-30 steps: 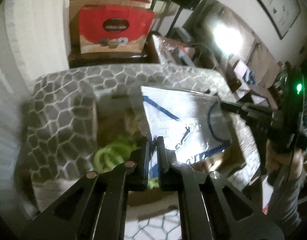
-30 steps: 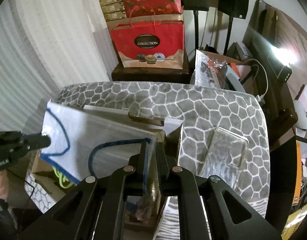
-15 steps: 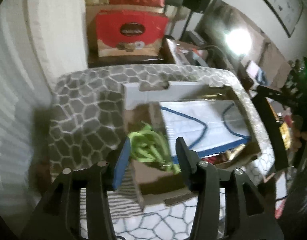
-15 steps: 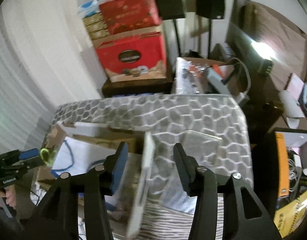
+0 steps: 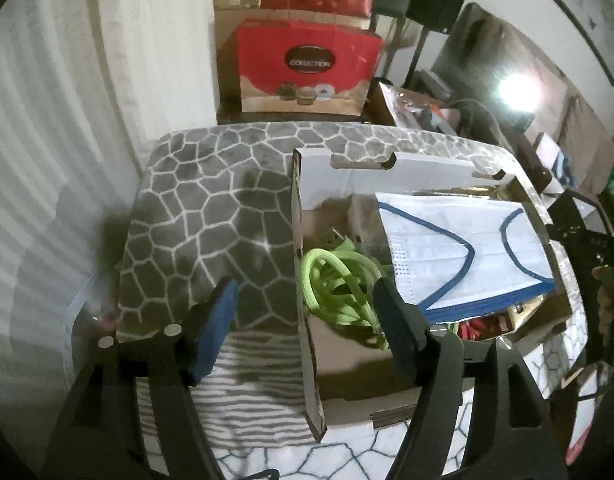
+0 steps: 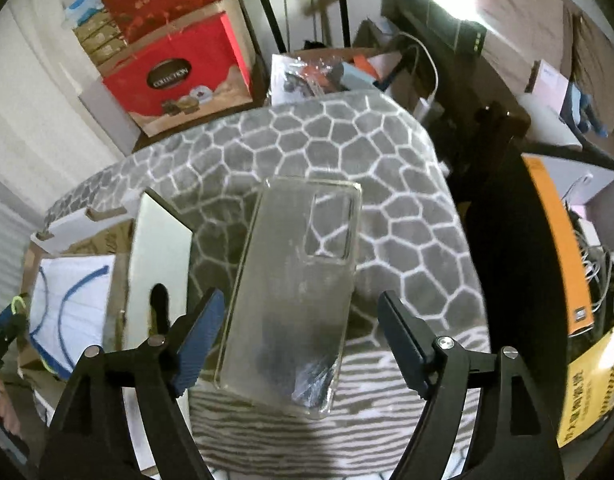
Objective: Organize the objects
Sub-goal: 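Reach the right gripper over the clear phone case on the cloth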
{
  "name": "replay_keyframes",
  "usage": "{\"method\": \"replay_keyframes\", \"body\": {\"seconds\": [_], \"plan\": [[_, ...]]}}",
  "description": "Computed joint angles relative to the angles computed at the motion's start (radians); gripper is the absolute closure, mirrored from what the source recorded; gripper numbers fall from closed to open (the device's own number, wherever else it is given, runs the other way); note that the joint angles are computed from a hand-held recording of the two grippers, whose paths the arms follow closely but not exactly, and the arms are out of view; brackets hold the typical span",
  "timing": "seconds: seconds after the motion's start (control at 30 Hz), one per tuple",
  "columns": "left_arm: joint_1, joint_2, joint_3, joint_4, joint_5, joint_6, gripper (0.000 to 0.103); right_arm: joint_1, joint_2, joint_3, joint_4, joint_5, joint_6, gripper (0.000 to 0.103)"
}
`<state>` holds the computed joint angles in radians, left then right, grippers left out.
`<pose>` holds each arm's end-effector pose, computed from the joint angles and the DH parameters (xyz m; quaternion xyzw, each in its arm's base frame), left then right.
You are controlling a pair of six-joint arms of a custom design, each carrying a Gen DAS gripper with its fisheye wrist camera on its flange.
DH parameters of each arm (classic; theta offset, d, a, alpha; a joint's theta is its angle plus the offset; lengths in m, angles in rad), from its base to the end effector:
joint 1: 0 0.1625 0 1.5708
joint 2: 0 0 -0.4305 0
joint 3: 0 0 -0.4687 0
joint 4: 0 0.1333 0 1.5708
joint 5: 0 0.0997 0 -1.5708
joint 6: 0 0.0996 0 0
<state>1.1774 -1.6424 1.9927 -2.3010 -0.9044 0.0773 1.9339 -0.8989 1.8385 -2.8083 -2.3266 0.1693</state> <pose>-0.0236 -0.5652 0.3953 0.1563 0.9168 -0.2268 0.2891 0.2956 -0.5950 0.0810 0.0344 -0.9201 0.2291 0.3157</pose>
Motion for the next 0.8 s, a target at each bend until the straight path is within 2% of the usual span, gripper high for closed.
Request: {"method": "replay_keyframes", "body": {"seconds": [0.27, 0.4, 0.5, 0.63, 0.7, 0.77, 0.8], "plan": [[0.017, 0.009, -0.013, 0.026, -0.018, -0.038, 0.036, -0.006, 0.033, -0.018, 0.002, 0.013, 0.03, 0.021], [0.028, 0.001, -0.015, 0.028, -0.044, -0.056, 0.036, -0.003, 0.052, -0.037, -0.004, 0.0, 0.036, 0.017], [0.037, 0.001, -0.017, 0.029, -0.057, -0.068, 0.036, 0.004, 0.08, -0.065, 0.021, -0.05, 0.029, 0.015], [0.041, 0.001, -0.014, 0.031, -0.074, -0.059, 0.036, -0.003, 0.081, -0.068, 0.019, -0.039, 0.028, 0.014], [0.044, 0.0, -0.012, 0.033, -0.083, -0.055, 0.039, -0.013, 0.07, -0.061, 0.032, -0.012, 0.047, 0.014], [0.048, -0.004, -0.011, 0.036, -0.105, -0.055, 0.053, -0.026, 0.053, -0.048, 0.039, 0.021, 0.075, 0.021], [0.051, -0.005, -0.013, 0.041, -0.116, -0.055, 0.056, -0.028, 0.051, -0.044, 0.034, 0.019, 0.076, 0.025]]}}
